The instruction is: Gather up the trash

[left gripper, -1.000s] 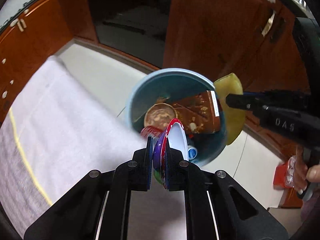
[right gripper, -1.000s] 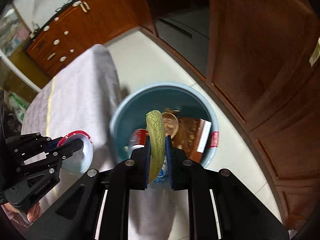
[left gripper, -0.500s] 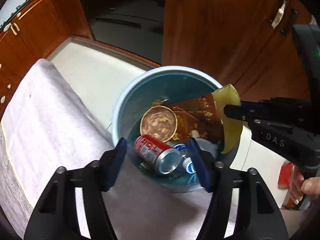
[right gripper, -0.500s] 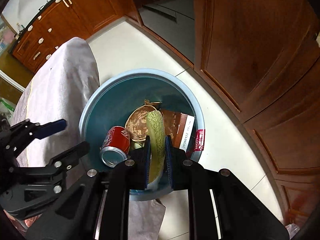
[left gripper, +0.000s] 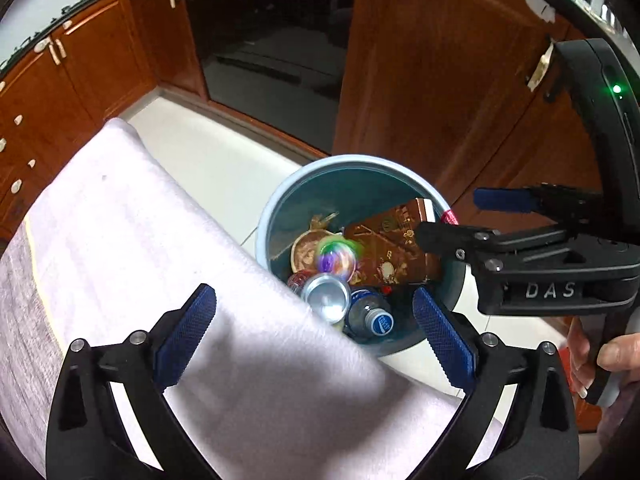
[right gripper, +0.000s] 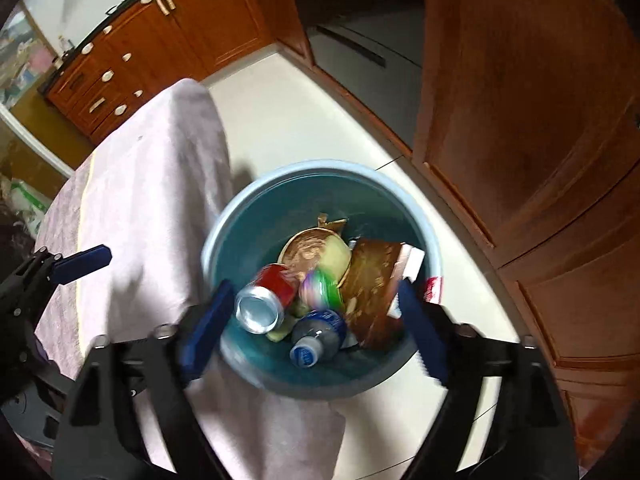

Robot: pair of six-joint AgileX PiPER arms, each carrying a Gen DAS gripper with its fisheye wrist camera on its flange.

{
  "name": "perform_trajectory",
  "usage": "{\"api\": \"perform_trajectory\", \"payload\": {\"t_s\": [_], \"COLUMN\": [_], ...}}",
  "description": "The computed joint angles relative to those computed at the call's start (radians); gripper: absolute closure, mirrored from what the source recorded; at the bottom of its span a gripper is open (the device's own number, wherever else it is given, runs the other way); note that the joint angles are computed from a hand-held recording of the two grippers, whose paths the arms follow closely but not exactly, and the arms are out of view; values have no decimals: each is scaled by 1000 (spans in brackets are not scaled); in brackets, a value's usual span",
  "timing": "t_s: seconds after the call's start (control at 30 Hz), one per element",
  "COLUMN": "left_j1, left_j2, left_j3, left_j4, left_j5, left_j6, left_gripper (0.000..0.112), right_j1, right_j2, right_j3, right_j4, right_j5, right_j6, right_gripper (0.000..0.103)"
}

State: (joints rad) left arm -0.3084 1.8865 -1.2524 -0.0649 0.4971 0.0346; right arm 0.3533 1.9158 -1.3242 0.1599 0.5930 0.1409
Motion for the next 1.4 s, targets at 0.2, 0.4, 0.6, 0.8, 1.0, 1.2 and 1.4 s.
{"api": "perform_trajectory", "payload": {"t_s": [0.2, 0.4, 0.6, 0.8, 1.0, 1.2, 1.4], "left_j1": [-25, -73, -103, -156, -191, -224, -239], "left_j2": [-149, -306, -425, -512, -530, -539, -531], "left_j3": [142, 258, 321, 390, 415, 429, 429], "left_j4": [140, 343, 378, 464, 490, 548, 571], "left_j5": [-42, -33, 41, 76, 100, 118, 126], "left_j6": [-157, -362, -456, -595, -661, -738, -757], "left_gripper": [13, 13, 13, 13, 13, 13, 13], "right_j1": [72, 151, 225, 306, 353, 379, 369], "right_j2": [-102, -256, -353, -409, -458, -477, -471], "right_j3": [60, 162, 223, 273, 316, 340, 355], "right_j4": [-124, -257, -341, -485, -544, -575, -563], "right_j5": [27, 59, 149, 220, 252, 255, 243], "right_j6": [122, 250, 343, 489, 562, 608, 594], "right_gripper": [15, 7, 7, 7, 7, 7, 7]}}
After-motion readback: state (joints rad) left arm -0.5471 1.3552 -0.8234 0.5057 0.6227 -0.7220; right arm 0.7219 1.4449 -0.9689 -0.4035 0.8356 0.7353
